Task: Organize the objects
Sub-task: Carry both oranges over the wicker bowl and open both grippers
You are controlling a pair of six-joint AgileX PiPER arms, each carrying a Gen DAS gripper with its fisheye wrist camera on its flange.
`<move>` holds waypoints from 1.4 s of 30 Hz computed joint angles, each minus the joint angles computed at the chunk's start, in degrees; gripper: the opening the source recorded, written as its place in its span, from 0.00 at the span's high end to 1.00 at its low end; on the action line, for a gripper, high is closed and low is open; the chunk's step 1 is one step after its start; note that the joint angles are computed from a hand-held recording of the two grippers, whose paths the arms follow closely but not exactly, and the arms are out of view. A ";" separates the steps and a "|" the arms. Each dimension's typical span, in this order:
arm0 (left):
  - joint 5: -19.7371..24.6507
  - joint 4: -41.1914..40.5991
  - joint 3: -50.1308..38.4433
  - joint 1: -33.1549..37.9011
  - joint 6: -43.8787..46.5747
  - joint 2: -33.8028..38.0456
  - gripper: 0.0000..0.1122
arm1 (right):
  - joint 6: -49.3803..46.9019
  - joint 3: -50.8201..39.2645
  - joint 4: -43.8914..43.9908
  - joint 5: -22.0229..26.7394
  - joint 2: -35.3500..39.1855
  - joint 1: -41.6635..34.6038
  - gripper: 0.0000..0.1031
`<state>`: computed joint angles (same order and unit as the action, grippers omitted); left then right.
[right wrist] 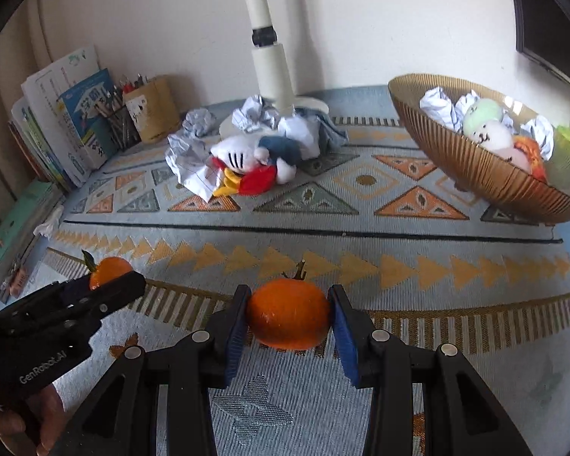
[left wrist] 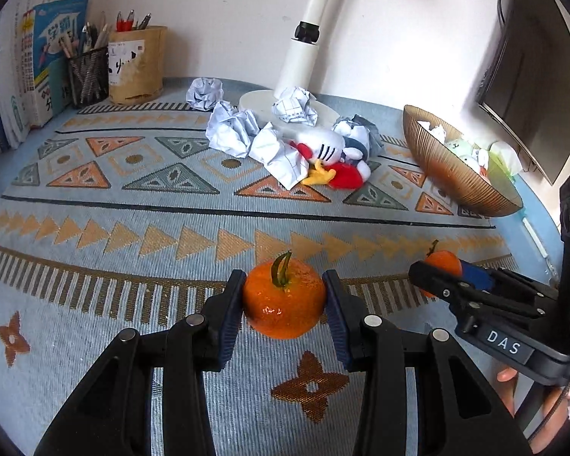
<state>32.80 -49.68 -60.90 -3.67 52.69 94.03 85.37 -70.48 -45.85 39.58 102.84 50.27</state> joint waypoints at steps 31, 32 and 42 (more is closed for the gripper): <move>14.43 6.71 -39.09 -18.82 -16.17 14.24 0.66 | 5.98 6.12 -9.19 10.01 -24.24 -13.82 0.60; 14.92 7.73 -42.11 -20.06 -17.78 16.50 0.66 | 3.91 5.88 -7.04 8.34 -23.86 -17.11 0.60; 20.38 7.61 -59.37 -23.11 -25.45 30.62 0.53 | -7.66 10.05 8.28 -2.87 -23.53 -33.62 0.40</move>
